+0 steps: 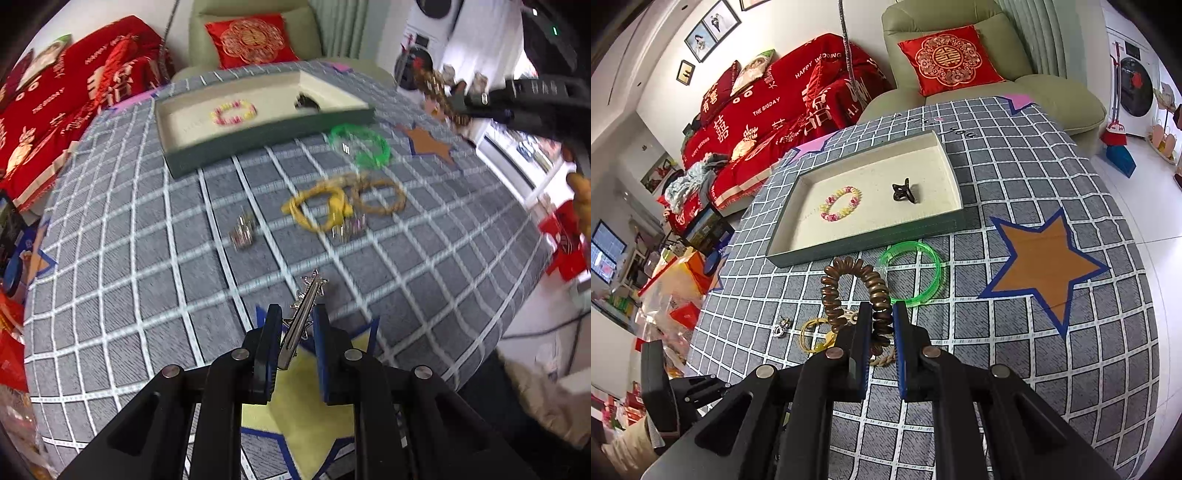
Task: Organize jewelry
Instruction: 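Lift the star pin with the left tool while the right tool carries the bead bracelet, then release the star pin into the tray with the left tool while the right tool releases the bracelet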
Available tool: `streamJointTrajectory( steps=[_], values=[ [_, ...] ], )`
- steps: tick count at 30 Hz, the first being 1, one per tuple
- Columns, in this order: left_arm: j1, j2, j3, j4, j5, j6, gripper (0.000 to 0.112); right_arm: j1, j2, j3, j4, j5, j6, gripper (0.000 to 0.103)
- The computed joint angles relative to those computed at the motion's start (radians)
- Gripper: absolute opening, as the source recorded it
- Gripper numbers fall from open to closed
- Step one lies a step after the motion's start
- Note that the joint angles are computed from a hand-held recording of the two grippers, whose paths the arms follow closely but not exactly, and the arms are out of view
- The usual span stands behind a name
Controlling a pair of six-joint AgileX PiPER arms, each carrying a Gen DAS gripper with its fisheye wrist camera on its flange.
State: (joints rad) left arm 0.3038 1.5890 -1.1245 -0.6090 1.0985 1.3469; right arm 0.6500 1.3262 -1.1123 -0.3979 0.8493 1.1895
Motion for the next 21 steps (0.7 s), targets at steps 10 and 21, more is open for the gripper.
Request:
streamJointTrajectory(
  steps=[10,21],
  values=[
    [-0.071,0.033,-0.280,-0.104,0.058,-0.230,0.029,-0.076,0.037,-0.118,0.048,0.027,-0.118,0.012],
    [-0.234,0.292,-0.708,-0.038,0.002,-0.565,0.029,-0.235,0.270,-0.461,0.155,0.103,-0.393,0.012]
  ],
)
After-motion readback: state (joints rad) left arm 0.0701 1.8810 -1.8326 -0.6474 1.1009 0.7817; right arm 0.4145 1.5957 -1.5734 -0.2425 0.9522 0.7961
